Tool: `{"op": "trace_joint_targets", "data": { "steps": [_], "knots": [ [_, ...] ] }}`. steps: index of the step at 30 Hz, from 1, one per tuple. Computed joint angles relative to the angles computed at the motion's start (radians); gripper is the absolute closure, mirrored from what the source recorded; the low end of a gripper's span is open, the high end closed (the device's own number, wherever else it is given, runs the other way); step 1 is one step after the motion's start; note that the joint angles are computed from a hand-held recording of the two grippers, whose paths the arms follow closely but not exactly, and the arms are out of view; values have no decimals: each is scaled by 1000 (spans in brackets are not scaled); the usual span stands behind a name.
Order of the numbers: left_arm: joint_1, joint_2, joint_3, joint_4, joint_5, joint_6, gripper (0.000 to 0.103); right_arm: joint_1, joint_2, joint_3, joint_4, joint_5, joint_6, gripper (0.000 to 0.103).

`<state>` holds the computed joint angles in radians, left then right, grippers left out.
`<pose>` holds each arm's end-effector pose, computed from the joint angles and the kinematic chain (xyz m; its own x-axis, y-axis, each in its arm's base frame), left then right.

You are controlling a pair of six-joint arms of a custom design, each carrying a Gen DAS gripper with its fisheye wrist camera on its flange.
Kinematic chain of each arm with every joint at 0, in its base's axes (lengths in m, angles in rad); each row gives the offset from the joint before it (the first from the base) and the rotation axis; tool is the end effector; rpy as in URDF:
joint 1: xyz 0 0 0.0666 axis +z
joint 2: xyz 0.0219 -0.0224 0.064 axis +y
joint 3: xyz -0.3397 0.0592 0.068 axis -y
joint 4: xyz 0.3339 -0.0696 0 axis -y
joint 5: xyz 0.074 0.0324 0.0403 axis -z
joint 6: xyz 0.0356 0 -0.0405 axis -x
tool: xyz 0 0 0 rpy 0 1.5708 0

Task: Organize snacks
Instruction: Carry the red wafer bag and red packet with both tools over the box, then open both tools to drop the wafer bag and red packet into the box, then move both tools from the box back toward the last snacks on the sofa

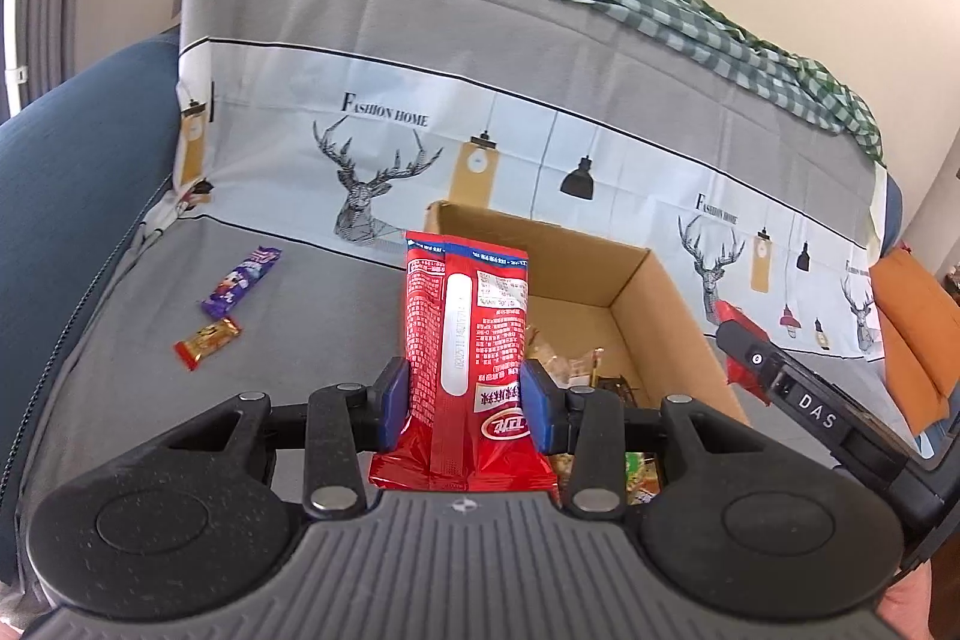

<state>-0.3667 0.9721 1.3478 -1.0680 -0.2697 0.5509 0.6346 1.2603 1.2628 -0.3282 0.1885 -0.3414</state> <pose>0.2651 -0.0921 0.5028 -0.5884 -0.3145 -0.7449 -0.1806 0.9491 -0.2580 0.3424 0.2433 0.4406 -0.3899 0.1213 -0.9128 -0.3278 0.9081 0.2607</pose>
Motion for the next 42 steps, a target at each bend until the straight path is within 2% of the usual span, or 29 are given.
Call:
{"op": "trace_joint_targets", "data": {
  "steps": [11, 21, 22, 23, 25, 26, 28, 32, 35, 37, 38, 40, 42],
  "knots": [
    [-32, 67, 60, 8, -5, 5, 59, 7, -5, -9, 16, 27, -1, 42],
    [-77, 214, 200, 69, 1, -32, 59, 10, 2, -7, 18, 56, -7, 42],
    [-80, 232, 218, 73, 3, -35, 58, 9, 2, -7, 17, 61, -9, 41],
    [-83, 251, 236, 74, 5, -36, 57, 8, 3, -7, 15, 68, -12, 36],
    [-84, 280, 263, 69, 13, -37, 41, 11, 8, -1, 4, 100, -21, 25],
    [-86, 287, 266, 72, 9, -39, 40, 9, 9, 0, 2, 107, -26, 21],
    [-89, 281, 249, 93, -2, -52, 40, 6, 11, 0, -2, 106, -38, 20],
    [-97, 198, 124, 179, -29, -79, 40, 10, 19, 7, -15, 117, -28, 19],
    [-82, 113, 9, 215, -20, -85, 46, 17, 24, 13, -21, 123, -11, 19],
    [-54, 50, -70, 220, 13, -85, 59, 23, 26, 15, -24, 129, 1, 19],
    [-36, 20, -107, 214, 35, -84, 62, 27, 28, 16, -24, 131, 10, 19],
    [7, -40, -182, 201, 71, -90, 77, 35, 33, 18, -24, 135, 33, 19],
    [63, -90, -242, 184, 99, -114, 82, 44, 38, 23, -24, 137, 56, 20]
  ]
}}
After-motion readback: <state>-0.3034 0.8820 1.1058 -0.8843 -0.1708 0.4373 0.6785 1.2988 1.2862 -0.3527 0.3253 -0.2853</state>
